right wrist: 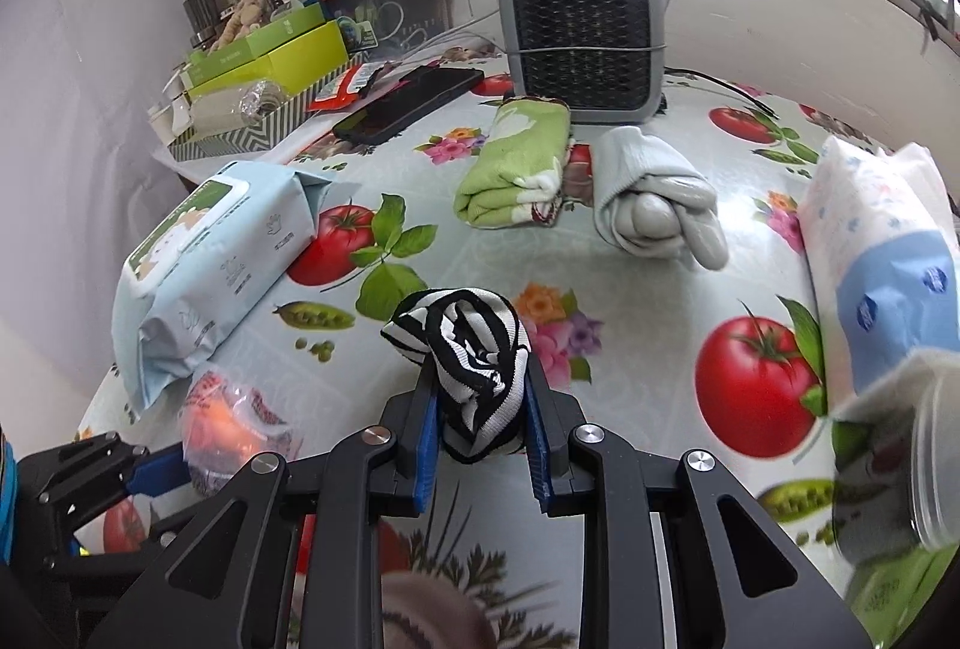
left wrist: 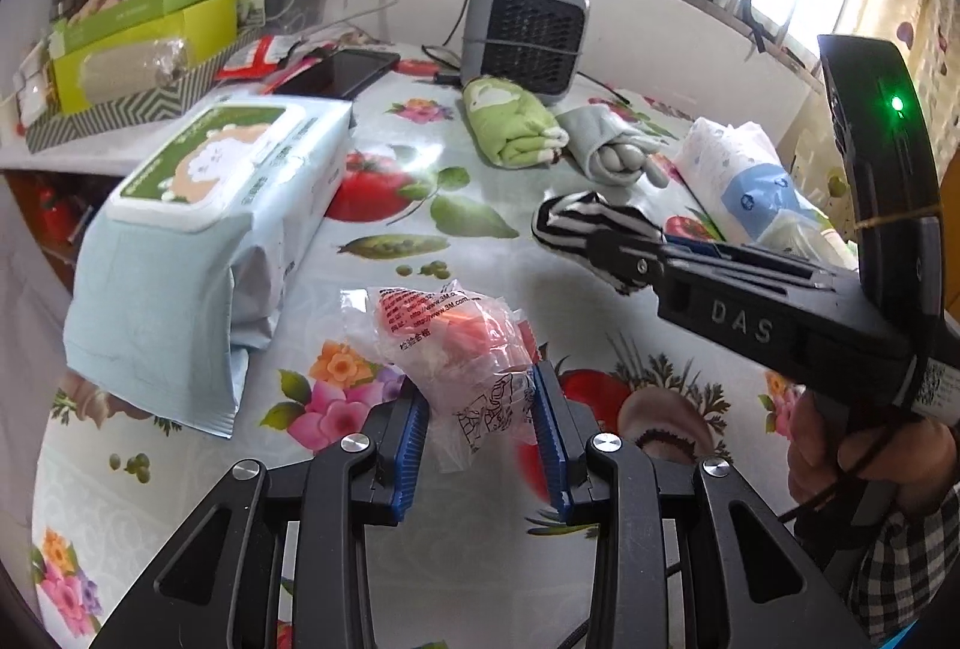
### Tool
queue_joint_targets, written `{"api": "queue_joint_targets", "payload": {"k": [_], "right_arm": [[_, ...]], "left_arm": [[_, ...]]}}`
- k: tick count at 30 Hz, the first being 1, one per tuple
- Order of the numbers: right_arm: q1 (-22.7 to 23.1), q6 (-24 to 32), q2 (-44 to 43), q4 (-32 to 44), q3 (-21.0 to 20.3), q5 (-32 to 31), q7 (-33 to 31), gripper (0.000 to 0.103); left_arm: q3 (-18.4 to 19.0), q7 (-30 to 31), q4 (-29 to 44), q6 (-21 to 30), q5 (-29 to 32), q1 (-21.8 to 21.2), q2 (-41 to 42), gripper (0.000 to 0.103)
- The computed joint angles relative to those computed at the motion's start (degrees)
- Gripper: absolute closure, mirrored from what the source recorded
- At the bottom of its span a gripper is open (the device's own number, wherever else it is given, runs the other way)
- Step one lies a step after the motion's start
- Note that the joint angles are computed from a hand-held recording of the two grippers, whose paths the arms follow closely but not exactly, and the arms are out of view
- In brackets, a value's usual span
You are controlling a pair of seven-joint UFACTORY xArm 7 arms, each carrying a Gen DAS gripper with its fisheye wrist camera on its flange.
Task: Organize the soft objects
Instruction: 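Lift and carry the bag and striped sock over the yellow-rimmed box with both grippers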
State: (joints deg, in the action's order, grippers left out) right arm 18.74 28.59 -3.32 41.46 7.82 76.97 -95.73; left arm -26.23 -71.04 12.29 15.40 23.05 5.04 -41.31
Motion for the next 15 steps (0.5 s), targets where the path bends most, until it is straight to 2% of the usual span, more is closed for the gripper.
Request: {"api": "queue_joint_targets", "payload": {"k": [15], "right_arm": [[-3.01,6.54,-10.08,-4.51,-5.51,0.3,-0.66,0.078]], "left_arm": [[-2.36,-0.37,5.74,5.69,3.37,-1.39,-2.57,0.072]]}}
